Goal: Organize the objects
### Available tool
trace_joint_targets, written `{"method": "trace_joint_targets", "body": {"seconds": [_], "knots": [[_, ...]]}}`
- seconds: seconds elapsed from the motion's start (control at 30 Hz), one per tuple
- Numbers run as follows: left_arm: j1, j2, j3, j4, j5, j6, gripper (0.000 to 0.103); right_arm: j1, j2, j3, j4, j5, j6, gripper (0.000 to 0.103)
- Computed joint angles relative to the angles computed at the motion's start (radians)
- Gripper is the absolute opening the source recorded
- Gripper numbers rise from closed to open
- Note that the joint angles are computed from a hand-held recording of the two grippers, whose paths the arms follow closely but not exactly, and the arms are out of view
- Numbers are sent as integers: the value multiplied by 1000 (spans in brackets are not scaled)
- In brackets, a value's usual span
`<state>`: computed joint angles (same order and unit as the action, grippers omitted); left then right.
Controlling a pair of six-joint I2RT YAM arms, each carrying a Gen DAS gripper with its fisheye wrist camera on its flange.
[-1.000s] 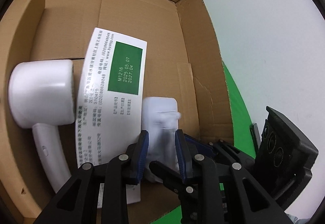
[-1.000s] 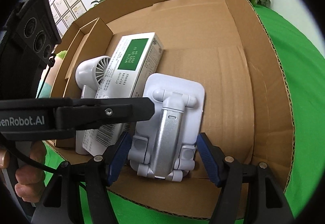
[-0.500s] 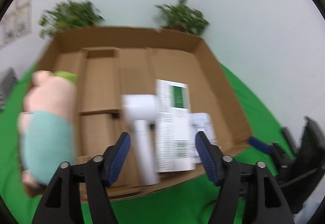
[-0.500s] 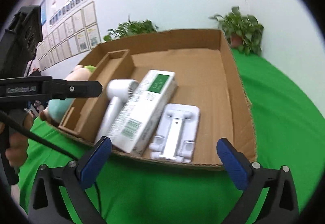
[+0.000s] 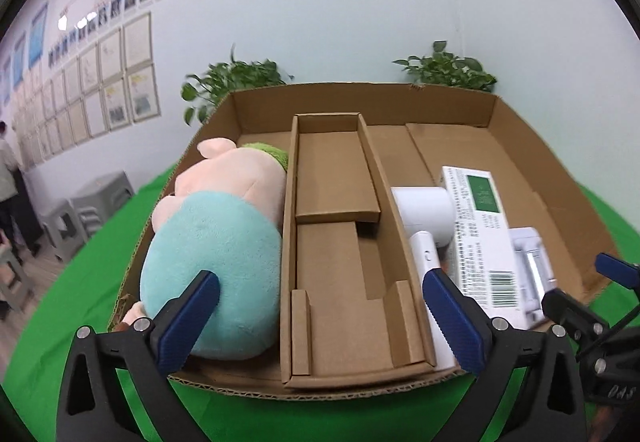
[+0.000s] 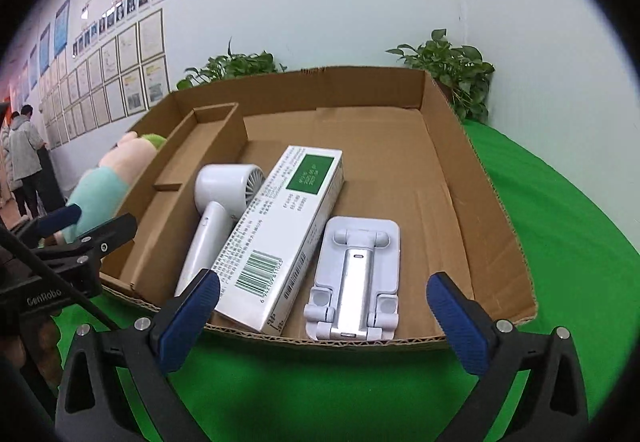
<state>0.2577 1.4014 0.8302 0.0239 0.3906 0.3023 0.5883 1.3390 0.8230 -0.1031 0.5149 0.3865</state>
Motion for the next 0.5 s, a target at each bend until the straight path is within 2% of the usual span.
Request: {"method": "trace_joint_targets", "body": {"seconds": [0.17, 0.33, 0.5], "knots": [[-57, -17, -92, 136, -119, -20, 103, 12, 55, 24, -11, 27, 7, 103], [-67, -8, -82, 134, -134, -31, 103, 14, 102, 73, -73, 37, 14, 103], [-70, -4, -81, 137, -136, -29, 103, 14, 98, 71, -84, 36, 18, 103]]}}
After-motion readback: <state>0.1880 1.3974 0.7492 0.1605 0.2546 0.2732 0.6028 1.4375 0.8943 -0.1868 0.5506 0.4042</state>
